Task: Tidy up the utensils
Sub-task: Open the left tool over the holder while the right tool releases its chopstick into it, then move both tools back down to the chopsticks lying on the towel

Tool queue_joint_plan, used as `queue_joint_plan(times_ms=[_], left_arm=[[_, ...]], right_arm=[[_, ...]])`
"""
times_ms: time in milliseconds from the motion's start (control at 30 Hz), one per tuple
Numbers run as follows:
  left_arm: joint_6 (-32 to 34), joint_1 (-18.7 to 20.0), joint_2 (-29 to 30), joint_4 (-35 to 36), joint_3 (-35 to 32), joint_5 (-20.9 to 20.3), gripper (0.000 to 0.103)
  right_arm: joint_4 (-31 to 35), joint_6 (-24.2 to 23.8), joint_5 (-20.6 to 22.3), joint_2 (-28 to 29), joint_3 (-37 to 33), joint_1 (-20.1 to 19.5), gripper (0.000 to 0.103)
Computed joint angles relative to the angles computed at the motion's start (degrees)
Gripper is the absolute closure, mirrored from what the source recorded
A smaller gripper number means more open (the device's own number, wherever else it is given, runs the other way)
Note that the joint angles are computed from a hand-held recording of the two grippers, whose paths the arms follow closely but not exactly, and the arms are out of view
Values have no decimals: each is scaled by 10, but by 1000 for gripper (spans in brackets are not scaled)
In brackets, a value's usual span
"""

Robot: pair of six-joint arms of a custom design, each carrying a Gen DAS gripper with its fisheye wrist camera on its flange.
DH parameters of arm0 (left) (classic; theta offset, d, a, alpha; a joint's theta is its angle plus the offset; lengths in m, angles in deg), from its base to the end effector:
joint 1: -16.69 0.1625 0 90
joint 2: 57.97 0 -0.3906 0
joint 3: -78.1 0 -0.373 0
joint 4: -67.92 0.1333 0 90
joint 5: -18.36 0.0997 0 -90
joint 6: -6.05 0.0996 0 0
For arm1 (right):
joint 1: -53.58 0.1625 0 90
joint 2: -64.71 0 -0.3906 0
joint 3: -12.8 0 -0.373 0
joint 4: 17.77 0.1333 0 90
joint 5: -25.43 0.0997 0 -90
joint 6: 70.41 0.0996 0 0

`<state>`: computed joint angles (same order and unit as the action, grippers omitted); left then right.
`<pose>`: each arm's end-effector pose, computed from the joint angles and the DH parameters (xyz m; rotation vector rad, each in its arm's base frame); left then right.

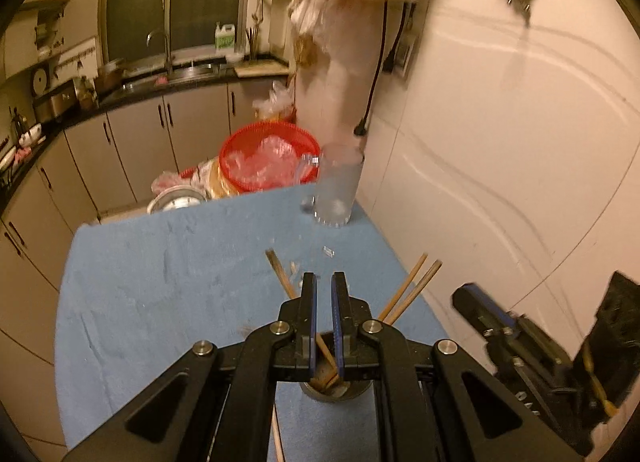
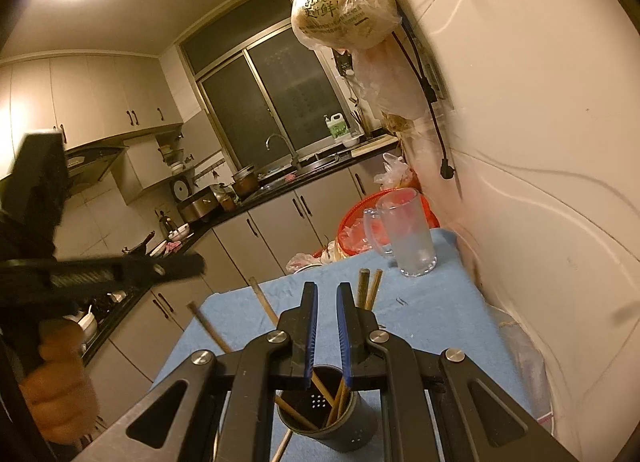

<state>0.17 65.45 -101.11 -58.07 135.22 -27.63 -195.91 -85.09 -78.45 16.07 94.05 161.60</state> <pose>-0.3528 -0.7097 0.3104 0.5622 2.3997 -0.8349 0.3232 -0.6399 0.2821 0.5735 -2.5482 1.3809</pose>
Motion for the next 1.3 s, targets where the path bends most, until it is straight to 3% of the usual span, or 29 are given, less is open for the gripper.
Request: queue_joint_plan(times_ms=[233,467,600,700,833,1067,1167,1300], left_arm=[[-9,4,-16,-15,27,4,96],[-16,-2,-105,-68,147,22,93],[-45,6,-161,-83,221,46,63],[-77,17,-202,-80,276,88,62],[-169,54,-246,-16,318,76,62],[-294,118,-271,79,347,51,62],[-304,133,-271,81,348,25,63],[-290,139,-271,42,360,11,62]], right_arm=[[5,2,-1,-10,13,2,92],[24,-17,10,-25,50,12,91],[52,-25,13,-30,77,18,89],[77,-29,13,-29,90,21,83],[117,-22,14,-16,99,26,81],[136,6,0,14,126,35,81],[168,19,-4,27,114,38,81],[171,5,-48,50,94,57,81]])
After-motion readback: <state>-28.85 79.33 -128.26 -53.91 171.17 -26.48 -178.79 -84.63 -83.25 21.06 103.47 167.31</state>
